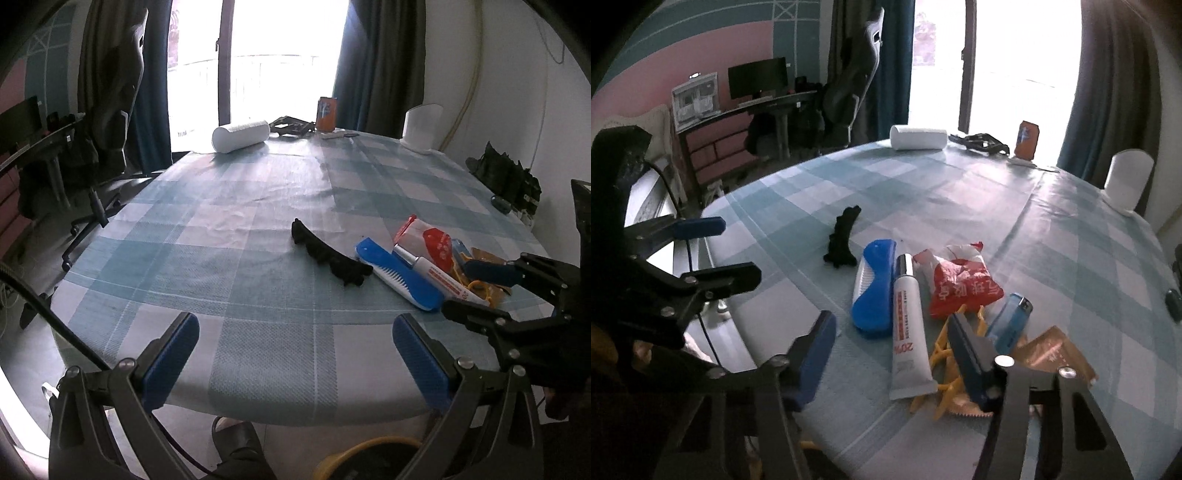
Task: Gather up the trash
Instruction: 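Grasp the white toothpaste tube with the right tool and lift it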
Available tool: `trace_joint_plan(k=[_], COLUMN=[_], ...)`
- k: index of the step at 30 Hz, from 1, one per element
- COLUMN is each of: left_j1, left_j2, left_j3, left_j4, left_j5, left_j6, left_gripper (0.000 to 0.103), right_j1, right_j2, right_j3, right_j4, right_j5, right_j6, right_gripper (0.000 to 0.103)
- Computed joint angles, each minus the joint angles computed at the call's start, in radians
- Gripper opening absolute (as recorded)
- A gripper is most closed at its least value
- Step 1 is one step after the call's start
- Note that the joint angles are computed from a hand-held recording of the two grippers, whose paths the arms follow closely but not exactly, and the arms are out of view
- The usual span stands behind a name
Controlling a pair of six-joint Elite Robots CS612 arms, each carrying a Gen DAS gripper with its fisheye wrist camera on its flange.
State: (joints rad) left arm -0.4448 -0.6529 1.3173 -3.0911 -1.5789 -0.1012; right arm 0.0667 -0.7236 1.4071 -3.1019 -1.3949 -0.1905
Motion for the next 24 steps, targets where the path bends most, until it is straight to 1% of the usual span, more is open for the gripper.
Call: trace_joint_plan(k=[3, 5, 7, 8, 9, 11, 13, 16, 17, 19, 20, 22, 24], left_j1=[0.001, 0.002, 0.002, 0.003, 0.003, 0.004, 0.005, 0.006, 0.006, 0.006, 0.006, 0.007, 0.007], left_j2=[0.003, 0.004, 0.005, 0.005, 0.005, 0.005, 0.006, 0.007, 0.008, 0.009, 0.01, 0.013, 0.015], left_j3=[-0.007, -0.009, -0.011, -0.012, -0.012, -0.012, -0.014, -0.02, -0.02, -0.023, -0.024, -0.029, -0.033], left_j4=[0.01, 0.015, 0.019, 0.023, 0.025, 0.027, 0.032, 0.039, 0.04, 0.043, 0.047, 0.055, 0.06], left_j5=[-0.001, -0.004, -0.005, -0.007, -0.008, -0.01, -0.011, -0.015, -0.016, -0.012, -0.008, -0.007, -0.008], left_j6=[-0.004, -0.006, -0.008, -0.007, -0.007, -0.009, -0.011, -0.016, -0.016, -0.016, -0.015, -0.017, -0.02], left_gripper=[0.102, 0.102, 0.102, 0.102, 0.102, 0.102, 0.102, 0.102, 0.102, 0.102, 0.102, 0.102, 0.102], right_j1=[0.001, 0.002, 0.0, 0.0, 0.0, 0.001, -0.001, 0.0, 0.001, 0.003, 0.006, 0.001, 0.001], right_j2=[0.009, 0.013, 0.013, 0.013, 0.014, 0.013, 0.011, 0.011, 0.012, 0.014, 0.014, 0.01, 0.01], right_j3=[-0.017, -0.023, -0.026, -0.028, -0.031, -0.031, -0.026, -0.026, -0.026, -0.026, -0.026, -0.024, -0.021], right_j4=[0.03, 0.037, 0.041, 0.046, 0.055, 0.066, 0.065, 0.064, 0.062, 0.055, 0.052, 0.061, 0.058], right_j5=[-0.013, -0.027, -0.019, -0.022, -0.022, -0.029, -0.017, -0.025, -0.025, -0.036, -0.055, -0.032, -0.034], right_j6=[-0.028, -0.046, -0.056, -0.061, -0.072, -0.1, -0.116, -0.139, -0.144, -0.161, -0.169, -0.172, -0.171], right_gripper=[0.048, 0.047, 0.045, 0.044, 0.039, 0.037, 0.036, 0.035, 0.033, 0.021, 0.017, 0.016, 0.016])
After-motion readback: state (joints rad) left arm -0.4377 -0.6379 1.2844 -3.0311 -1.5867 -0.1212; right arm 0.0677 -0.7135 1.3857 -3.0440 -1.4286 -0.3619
